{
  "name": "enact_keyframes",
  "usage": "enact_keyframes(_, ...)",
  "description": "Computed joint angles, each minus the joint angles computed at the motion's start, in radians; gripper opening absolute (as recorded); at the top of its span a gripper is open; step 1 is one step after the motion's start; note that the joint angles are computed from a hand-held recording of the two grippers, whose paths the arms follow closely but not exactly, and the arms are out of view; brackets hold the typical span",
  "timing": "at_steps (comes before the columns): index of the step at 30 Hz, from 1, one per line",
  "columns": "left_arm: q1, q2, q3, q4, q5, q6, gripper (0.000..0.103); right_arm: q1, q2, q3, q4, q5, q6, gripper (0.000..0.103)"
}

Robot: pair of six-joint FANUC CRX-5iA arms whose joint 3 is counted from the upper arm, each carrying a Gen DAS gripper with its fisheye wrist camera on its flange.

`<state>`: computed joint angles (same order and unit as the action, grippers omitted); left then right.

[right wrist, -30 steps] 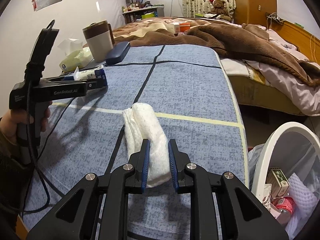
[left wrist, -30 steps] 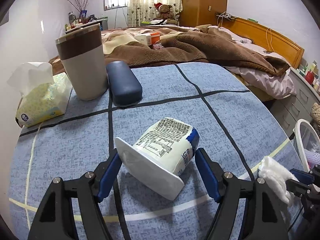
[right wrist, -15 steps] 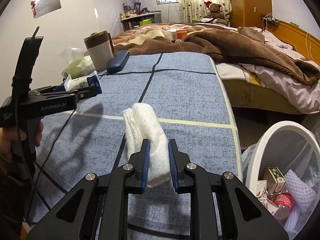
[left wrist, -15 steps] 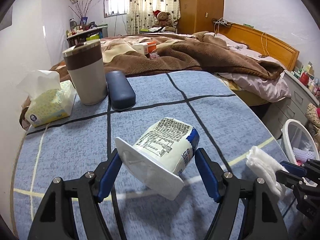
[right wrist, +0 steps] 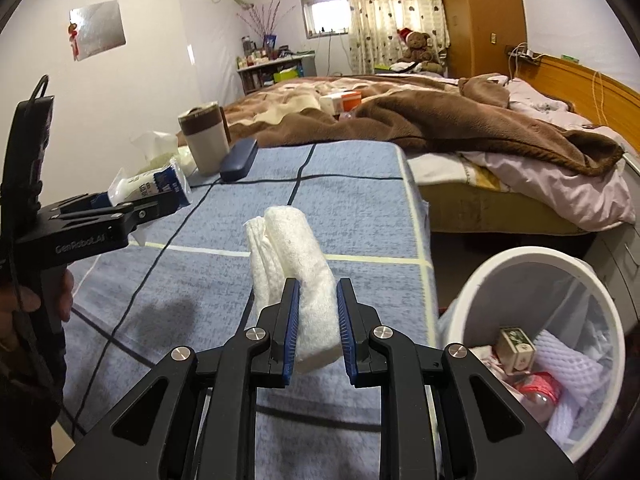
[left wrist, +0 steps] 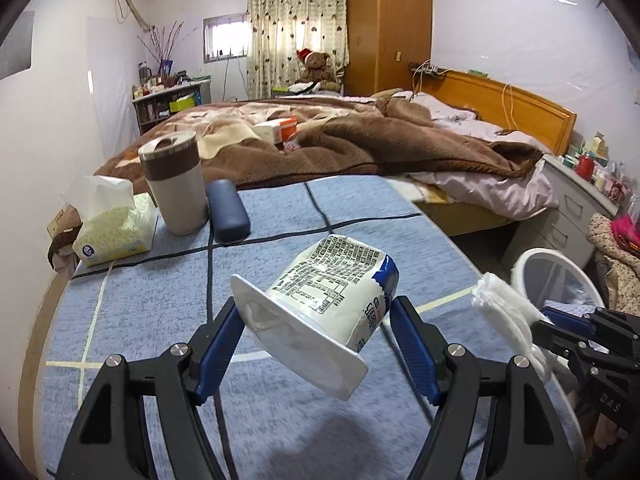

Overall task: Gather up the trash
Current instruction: 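Carry the tissue and yogurt cup over the wastebasket and open both tools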

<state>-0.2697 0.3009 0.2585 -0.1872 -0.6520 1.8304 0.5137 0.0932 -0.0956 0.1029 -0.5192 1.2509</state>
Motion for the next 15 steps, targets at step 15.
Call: enact_keyframes(15,-0.121,-0.053,-0.034,-0.027,0.053,0.028,0.076,-0.031,-0.156,-0.214,0.251,0.107,-0.271,0.020)
